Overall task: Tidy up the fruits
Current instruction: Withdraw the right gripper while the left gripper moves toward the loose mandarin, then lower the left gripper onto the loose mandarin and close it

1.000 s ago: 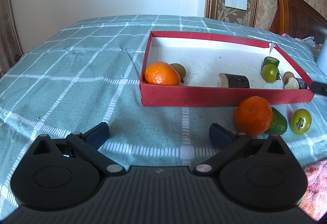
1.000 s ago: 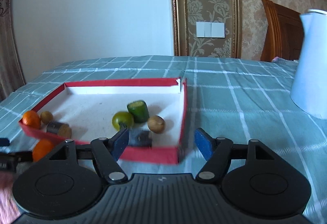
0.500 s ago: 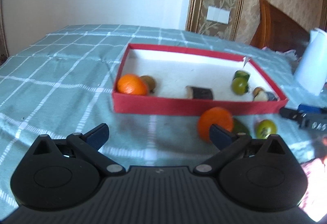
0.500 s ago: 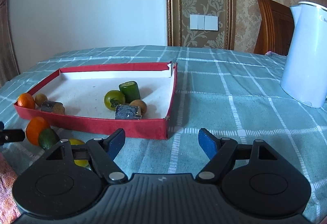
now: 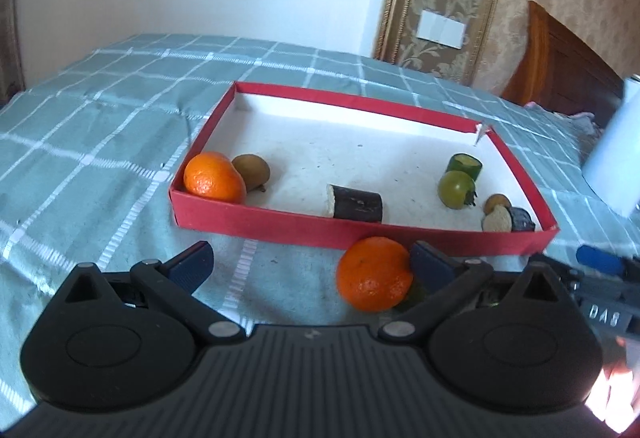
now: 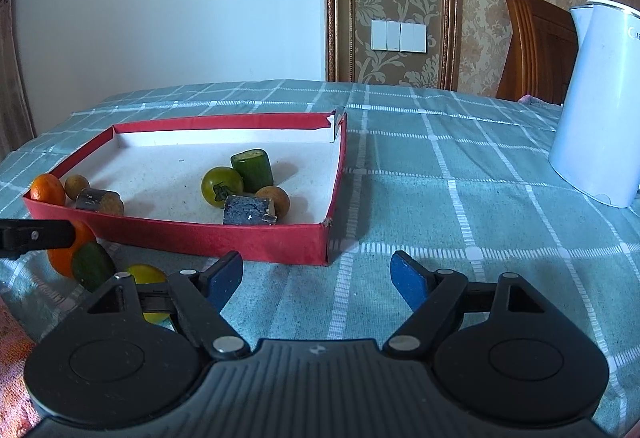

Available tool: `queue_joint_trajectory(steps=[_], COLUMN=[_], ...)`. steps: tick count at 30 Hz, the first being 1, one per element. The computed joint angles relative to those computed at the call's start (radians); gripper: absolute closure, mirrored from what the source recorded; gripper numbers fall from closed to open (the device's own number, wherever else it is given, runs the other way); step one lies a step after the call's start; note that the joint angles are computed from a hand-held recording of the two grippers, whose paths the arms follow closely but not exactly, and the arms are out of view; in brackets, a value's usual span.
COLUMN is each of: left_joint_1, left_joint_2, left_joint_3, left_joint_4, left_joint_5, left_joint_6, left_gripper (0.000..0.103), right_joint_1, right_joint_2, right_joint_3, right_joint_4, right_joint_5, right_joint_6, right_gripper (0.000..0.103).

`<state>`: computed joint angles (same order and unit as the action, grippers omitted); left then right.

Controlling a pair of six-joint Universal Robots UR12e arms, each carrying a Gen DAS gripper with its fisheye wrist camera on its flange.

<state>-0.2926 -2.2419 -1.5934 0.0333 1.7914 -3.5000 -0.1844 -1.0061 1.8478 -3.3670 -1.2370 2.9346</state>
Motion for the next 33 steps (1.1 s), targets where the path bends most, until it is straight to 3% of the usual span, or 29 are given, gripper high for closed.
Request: queue_joint_trajectory(steps=[7,17,20,25,28,33], left_joint_1=[0.014,0.029,0.027,0.022,0.004,0.001], left_joint_2=[-0.002,0.026,0.034,0.031,0.018,0.009], left_joint_3=[0.028,-0.018,-0.034,-0.036,-0.025,-0.032], left_joint_4=[-0.081,-0.07,-0.042,-0.027,-0.029,0.018], left_joint_5=[-0.074,-0.088,-0.065,-0.104,-0.049,-0.036], left_joint_6=[-0.082,-0.073,-0.049,0.048,0.104,0.166], left_gripper=[0.0,0.0,0.0,0.0,0.0,0.0], right_joint_1=[0.003,0.003,0.004,0.006,0.006,0.006], right_joint_2=[0.001,0.0,-0.001,0.0,0.001,0.0], right_joint_3=[-0.002,-0.001,-0.001,-0.003,-0.005,-0.005], right_joint_4=[0.001,0.004,0.005,0.011,0.015,0.017], right_joint_5=[-0.008,-0.012,-0.014,-0.02,-0.02,-0.021], right_joint_6=[-0.008,-0.011,-0.012,-0.015,-0.013,-0.013], right_gripper=[0.021,0.021,0.021,0.02,0.02,0.02])
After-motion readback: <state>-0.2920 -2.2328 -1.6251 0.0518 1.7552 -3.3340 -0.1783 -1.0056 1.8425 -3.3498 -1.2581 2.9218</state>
